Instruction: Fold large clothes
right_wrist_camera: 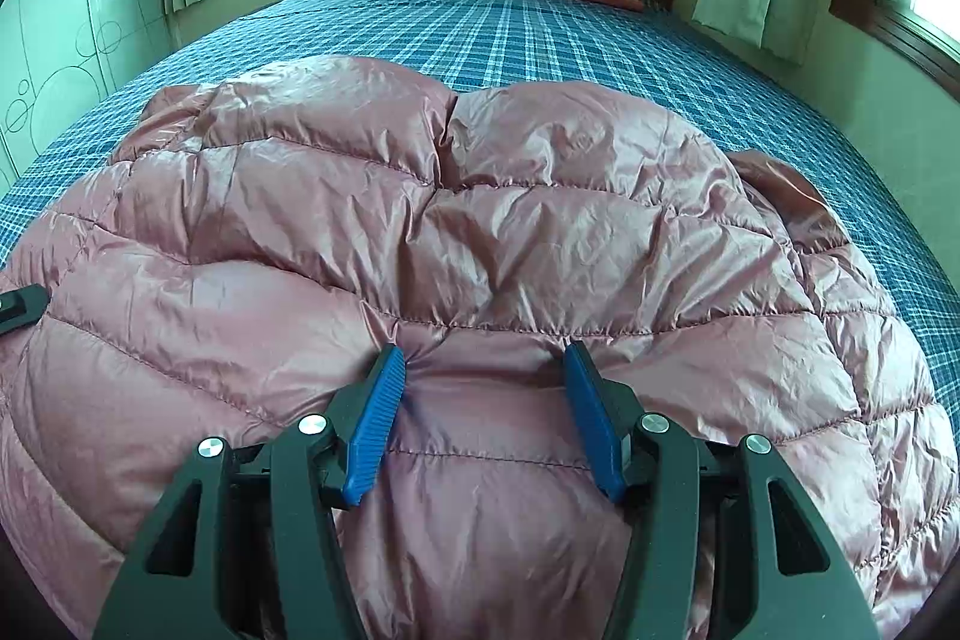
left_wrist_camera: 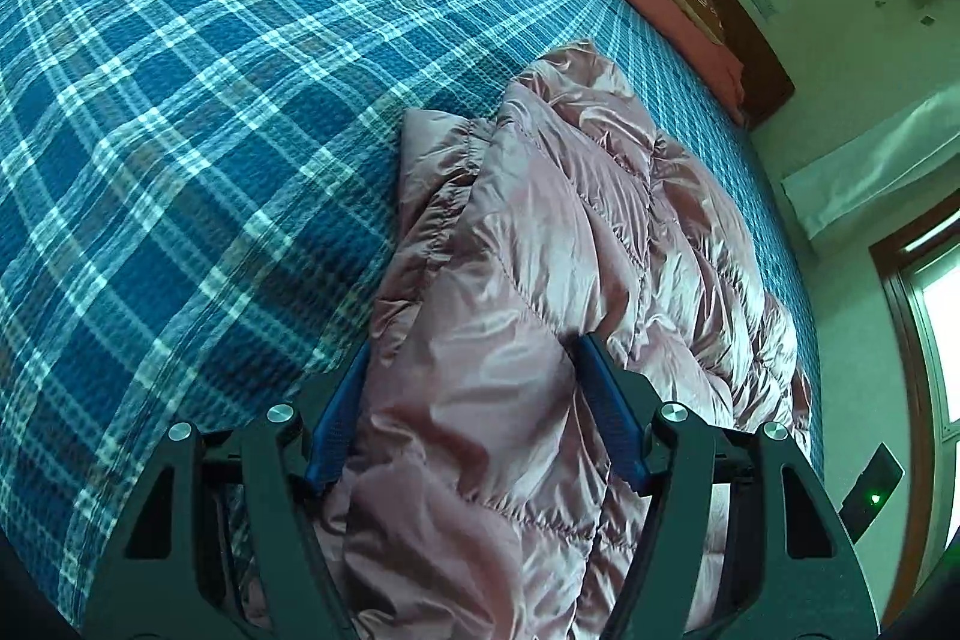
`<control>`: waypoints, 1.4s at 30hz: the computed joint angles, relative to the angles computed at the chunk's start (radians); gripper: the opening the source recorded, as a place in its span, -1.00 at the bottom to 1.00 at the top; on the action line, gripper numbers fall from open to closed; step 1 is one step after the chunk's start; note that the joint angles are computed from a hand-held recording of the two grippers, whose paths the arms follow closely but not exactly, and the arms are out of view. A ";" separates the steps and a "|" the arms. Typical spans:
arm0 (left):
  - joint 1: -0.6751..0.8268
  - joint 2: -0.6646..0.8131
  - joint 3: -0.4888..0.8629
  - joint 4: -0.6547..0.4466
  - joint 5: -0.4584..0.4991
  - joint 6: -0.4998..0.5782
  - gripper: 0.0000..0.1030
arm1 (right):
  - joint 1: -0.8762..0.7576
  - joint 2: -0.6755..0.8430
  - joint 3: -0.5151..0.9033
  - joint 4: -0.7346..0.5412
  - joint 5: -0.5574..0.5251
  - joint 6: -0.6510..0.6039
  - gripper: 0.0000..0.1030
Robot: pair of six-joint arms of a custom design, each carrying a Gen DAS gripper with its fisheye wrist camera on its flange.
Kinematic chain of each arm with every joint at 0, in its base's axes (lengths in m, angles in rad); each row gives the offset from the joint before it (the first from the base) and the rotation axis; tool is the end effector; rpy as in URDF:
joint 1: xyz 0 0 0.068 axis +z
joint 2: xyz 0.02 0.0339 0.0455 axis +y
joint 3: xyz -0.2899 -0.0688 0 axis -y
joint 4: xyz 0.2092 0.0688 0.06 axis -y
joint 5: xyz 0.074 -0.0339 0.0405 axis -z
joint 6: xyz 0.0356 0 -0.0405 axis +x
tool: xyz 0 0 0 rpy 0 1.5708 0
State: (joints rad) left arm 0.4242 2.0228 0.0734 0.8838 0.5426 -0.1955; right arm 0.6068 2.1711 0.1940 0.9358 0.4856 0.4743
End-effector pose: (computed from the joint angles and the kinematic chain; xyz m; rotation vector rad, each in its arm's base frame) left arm 0.1676 0.0555 0.0663 -0.5950 2.4507 -0.6210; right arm 0.1816 0.1058 0.0458 0.0020 2.4473 -0.1779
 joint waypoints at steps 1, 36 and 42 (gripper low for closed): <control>0.002 -0.003 -0.001 -0.004 0.008 0.008 0.29 | -0.001 0.001 0.000 0.002 -0.001 0.000 0.07; -0.039 -0.058 0.098 -0.213 0.022 0.072 -0.36 | 0.001 -0.008 0.013 -0.022 0.015 -0.002 0.07; -0.029 -0.068 0.082 -0.196 0.031 0.070 -0.59 | 0.003 -0.005 0.017 -0.024 0.017 -0.001 0.07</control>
